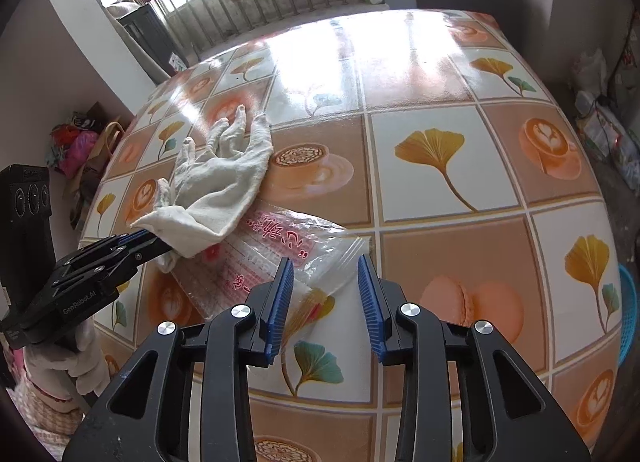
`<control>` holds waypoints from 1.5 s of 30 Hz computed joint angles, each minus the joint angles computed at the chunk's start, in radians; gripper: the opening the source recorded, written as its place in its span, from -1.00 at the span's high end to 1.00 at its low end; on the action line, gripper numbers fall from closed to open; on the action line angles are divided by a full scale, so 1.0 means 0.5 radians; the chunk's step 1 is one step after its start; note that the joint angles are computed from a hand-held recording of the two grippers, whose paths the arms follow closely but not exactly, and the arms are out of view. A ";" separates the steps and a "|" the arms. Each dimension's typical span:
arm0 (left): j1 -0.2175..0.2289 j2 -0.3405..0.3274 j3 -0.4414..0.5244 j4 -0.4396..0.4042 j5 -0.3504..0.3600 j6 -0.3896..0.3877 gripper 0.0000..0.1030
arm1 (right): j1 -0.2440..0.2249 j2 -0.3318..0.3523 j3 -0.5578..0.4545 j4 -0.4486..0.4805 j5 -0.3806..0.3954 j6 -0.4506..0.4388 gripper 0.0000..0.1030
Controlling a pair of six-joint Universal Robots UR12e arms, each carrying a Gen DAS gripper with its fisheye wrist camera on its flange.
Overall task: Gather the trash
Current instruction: 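Grasp the clear plastic bag with the right tool while the left tool grasps the white glove, then lift and carry the plastic bag and glove over the blue basket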
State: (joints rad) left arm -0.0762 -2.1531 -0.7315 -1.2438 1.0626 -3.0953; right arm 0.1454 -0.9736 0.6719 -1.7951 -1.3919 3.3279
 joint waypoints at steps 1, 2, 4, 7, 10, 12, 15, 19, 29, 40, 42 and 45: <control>0.001 0.001 -0.004 0.004 -0.002 -0.001 0.76 | 0.003 0.005 -0.009 0.006 0.010 -0.013 0.36; 0.001 0.000 -0.003 0.003 -0.005 -0.006 0.76 | 0.012 0.008 -0.014 0.008 -0.002 -0.030 0.36; 0.006 -0.003 0.001 -0.003 -0.025 -0.020 0.76 | 0.035 0.021 -0.034 0.011 -0.079 -0.077 0.36; 0.006 -0.005 0.002 -0.004 -0.032 -0.025 0.76 | 0.055 0.027 -0.041 0.003 -0.137 -0.094 0.39; 0.008 0.000 -0.008 0.005 -0.031 -0.019 0.76 | 0.045 0.018 -0.024 -0.004 -0.085 -0.048 0.57; 0.008 -0.001 -0.007 0.003 -0.032 -0.020 0.76 | 0.031 0.013 -0.013 -0.015 -0.038 -0.003 0.62; 0.008 0.001 -0.010 0.008 -0.029 -0.019 0.76 | 0.017 0.012 -0.008 -0.024 0.013 0.041 0.68; 0.007 0.000 -0.008 0.005 -0.029 -0.021 0.76 | 0.014 0.004 0.011 -0.054 0.021 0.048 0.80; 0.035 0.015 -0.009 0.138 -0.093 -0.074 0.80 | -0.017 -0.049 0.101 -0.173 0.084 0.138 0.97; 0.034 -0.065 0.198 0.231 -0.165 -0.146 0.83 | -0.106 -0.238 0.385 -0.535 0.064 0.373 0.98; 0.021 -0.108 0.290 0.199 -0.186 -0.126 0.84 | -0.128 -0.285 0.452 -0.617 0.023 0.423 0.98; -0.012 -0.197 0.481 0.123 -0.211 -0.068 0.86 | -0.166 -0.359 0.556 -0.739 -0.057 0.509 0.98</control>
State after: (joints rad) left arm -0.0820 -2.2517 -0.4910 -1.1825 0.9573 -3.1291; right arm 0.0625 -1.1530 0.9498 -2.1647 -1.4204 3.5823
